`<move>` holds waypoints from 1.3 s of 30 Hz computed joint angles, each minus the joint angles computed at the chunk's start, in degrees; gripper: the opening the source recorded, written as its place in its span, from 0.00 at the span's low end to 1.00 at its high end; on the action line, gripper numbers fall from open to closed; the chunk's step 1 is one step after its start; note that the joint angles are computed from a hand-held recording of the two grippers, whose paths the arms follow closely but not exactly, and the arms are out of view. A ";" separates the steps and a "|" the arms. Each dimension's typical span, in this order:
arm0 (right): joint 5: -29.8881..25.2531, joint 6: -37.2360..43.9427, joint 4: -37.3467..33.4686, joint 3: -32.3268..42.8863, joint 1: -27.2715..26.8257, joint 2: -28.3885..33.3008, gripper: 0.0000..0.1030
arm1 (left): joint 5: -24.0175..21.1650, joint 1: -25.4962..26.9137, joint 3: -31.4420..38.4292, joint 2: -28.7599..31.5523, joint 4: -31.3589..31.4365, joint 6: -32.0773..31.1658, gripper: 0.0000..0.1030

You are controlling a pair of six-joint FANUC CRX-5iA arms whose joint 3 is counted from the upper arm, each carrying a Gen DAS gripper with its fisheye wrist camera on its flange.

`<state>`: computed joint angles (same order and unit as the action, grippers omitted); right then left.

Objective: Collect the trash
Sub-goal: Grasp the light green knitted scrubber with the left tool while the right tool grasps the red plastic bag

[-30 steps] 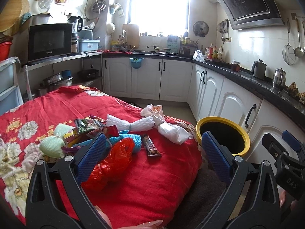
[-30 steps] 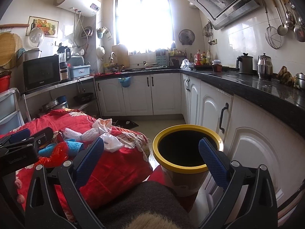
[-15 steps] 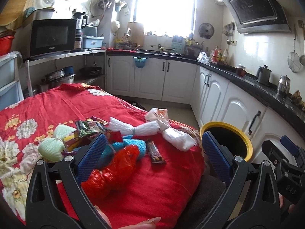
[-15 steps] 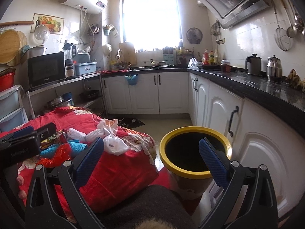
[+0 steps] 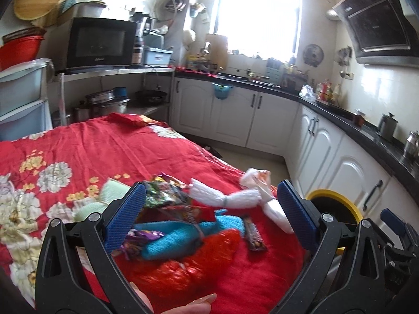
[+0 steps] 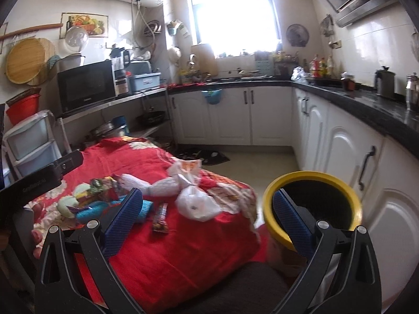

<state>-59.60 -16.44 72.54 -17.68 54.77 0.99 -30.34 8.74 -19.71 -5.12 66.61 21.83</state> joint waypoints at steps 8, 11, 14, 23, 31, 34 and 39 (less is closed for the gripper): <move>9.82 4.76 -2.36 5.11 -2.92 3.86 0.94 | 2.23 2.46 3.19 2.72 -1.53 3.30 0.90; 13.63 8.08 -4.94 7.70 -3.56 5.83 0.94 | 2.73 3.90 5.98 4.91 -5.26 7.40 0.90; 15.59 11.19 -7.80 10.34 -3.66 7.85 0.94 | 2.15 5.48 8.86 7.29 -9.34 11.16 0.90; 17.95 23.31 -21.18 18.01 -3.68 13.15 0.94 | -8.09 9.95 21.93 17.10 -29.11 22.48 0.90; 18.65 30.06 -31.61 21.69 -4.35 15.33 0.94 | -16.76 11.44 29.93 23.84 -34.70 27.75 0.90; 19.15 31.52 -34.73 22.43 -4.65 15.70 0.91 | -19.39 12.30 31.10 25.39 -32.68 28.14 0.90; 19.08 36.26 -41.74 25.28 -5.23 16.78 0.78 | -25.93 14.07 34.35 28.66 -29.61 29.85 0.90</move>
